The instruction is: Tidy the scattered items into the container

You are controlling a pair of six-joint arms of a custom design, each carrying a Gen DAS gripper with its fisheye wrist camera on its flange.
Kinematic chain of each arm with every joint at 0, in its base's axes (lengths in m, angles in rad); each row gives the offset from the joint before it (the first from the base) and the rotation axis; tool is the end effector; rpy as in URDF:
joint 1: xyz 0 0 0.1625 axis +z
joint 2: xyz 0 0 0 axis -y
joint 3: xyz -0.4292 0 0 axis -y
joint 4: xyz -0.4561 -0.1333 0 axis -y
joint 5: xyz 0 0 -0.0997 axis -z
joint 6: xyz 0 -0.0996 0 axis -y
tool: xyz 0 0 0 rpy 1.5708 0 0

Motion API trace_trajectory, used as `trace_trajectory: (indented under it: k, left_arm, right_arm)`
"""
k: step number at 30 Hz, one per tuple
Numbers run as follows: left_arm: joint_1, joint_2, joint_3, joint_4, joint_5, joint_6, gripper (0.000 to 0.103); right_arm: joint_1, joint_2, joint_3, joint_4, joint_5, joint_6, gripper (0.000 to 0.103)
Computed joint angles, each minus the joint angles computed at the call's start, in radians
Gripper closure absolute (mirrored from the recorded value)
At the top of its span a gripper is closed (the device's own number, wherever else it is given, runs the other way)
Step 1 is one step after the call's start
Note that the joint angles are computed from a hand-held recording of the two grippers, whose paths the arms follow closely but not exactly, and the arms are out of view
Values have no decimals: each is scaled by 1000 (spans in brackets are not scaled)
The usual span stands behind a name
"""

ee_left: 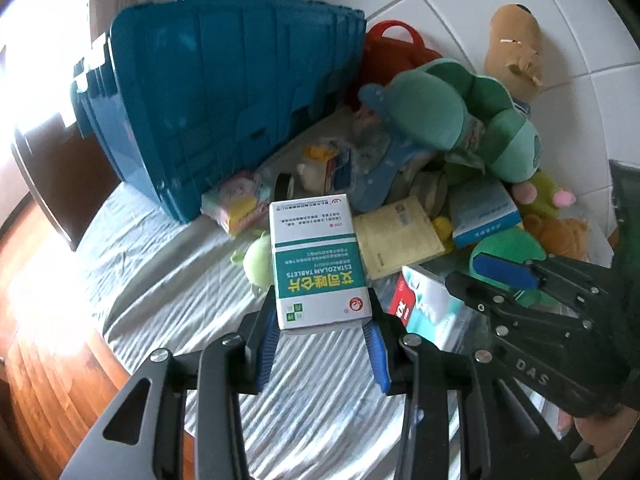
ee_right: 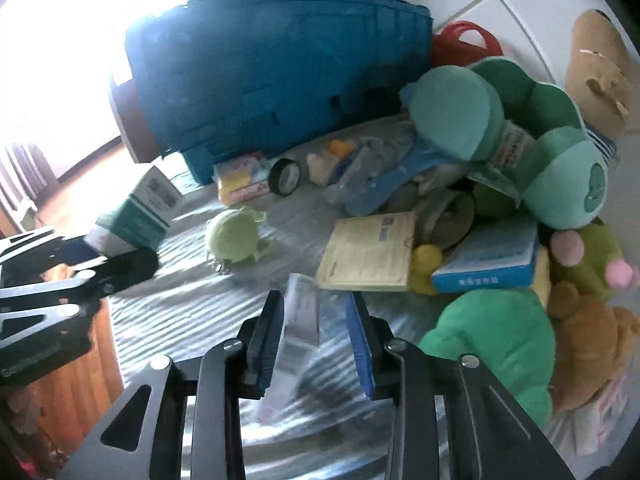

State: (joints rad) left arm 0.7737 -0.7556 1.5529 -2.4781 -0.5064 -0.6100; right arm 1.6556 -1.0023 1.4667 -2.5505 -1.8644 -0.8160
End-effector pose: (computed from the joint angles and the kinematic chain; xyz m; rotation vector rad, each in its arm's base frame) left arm -0.3721 -0.6716 0.0934 0.1359 2.2196 -0.9400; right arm 0.1695 -0.7610 0.2861 1.0577 -2.4239 0.5106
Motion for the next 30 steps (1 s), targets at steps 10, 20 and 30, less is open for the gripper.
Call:
trace_trajectory:
  k: [10,20,30]
  left_arm:
    - [47,16,3,73,-91,-46,65]
    - [98,51,-23,104,-151,49,65]
    - [178,99,-123,36,-285,457,65]
  right_arm:
    - [-55,0,26,76,-7,130,24]
    - [-68,64,22,-38,-106,246,11]
    - [-25,124,50,-250,-320,455,11]
